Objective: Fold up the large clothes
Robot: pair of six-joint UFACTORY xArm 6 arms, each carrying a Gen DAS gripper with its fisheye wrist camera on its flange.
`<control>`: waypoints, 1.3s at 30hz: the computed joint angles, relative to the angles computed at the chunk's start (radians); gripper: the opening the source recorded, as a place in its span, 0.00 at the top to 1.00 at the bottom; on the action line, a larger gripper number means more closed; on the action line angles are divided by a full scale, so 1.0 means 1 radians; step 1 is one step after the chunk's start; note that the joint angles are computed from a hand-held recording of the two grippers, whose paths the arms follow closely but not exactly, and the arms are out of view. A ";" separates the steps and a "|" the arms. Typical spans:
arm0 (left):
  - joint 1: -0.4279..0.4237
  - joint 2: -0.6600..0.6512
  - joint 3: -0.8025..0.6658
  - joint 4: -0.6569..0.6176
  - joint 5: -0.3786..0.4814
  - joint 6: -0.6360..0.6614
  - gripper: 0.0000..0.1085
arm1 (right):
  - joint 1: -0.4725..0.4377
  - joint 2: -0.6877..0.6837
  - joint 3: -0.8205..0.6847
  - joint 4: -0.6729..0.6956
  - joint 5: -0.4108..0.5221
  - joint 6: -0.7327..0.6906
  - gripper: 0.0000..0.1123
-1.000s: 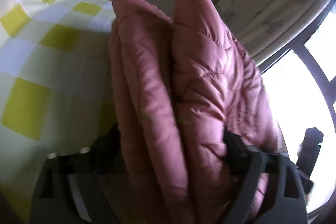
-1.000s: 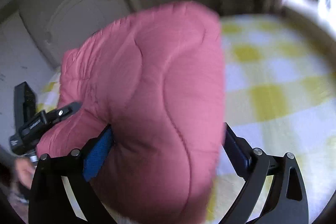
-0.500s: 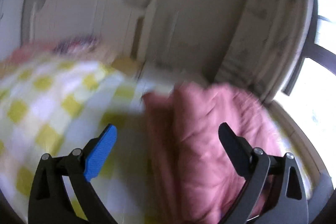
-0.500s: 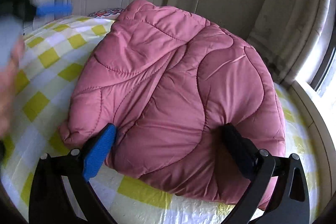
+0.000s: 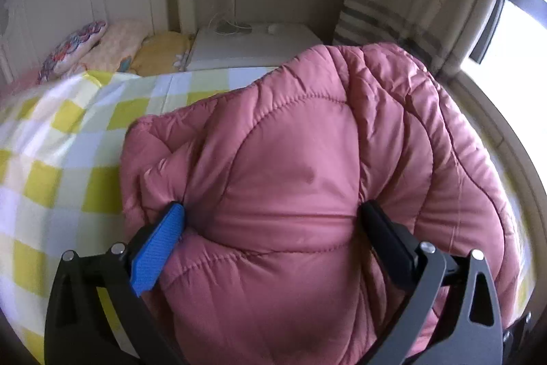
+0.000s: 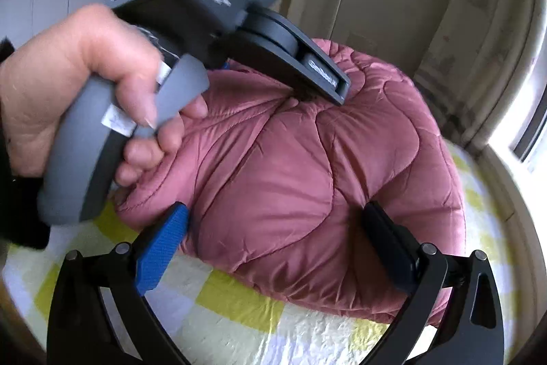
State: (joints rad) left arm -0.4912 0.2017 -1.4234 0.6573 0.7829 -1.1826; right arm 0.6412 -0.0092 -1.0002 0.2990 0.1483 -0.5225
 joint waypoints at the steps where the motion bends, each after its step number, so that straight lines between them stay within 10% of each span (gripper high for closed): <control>1: -0.011 -0.014 0.003 0.027 0.018 -0.018 0.07 | 0.000 -0.023 0.009 0.074 0.013 -0.059 0.13; 4: -0.076 -0.140 0.097 0.211 0.087 -0.211 0.07 | -0.004 -0.140 0.088 0.319 -0.015 -0.264 0.13; 9: -0.404 -0.326 0.211 0.614 0.574 -0.514 0.07 | -0.048 -0.335 0.207 0.564 -0.067 -0.419 0.12; 12: -0.633 -0.326 0.226 0.691 0.867 -0.555 0.07 | -0.082 -0.394 0.232 0.600 -0.071 -0.425 0.12; 17: -0.810 -0.234 0.131 0.626 1.013 -0.638 0.07 | -0.104 -0.477 0.301 0.556 -0.132 -0.298 0.12; 39: -0.818 -0.113 0.048 0.488 0.935 -0.693 0.07 | -0.059 -0.529 0.430 0.303 -0.231 -0.107 0.12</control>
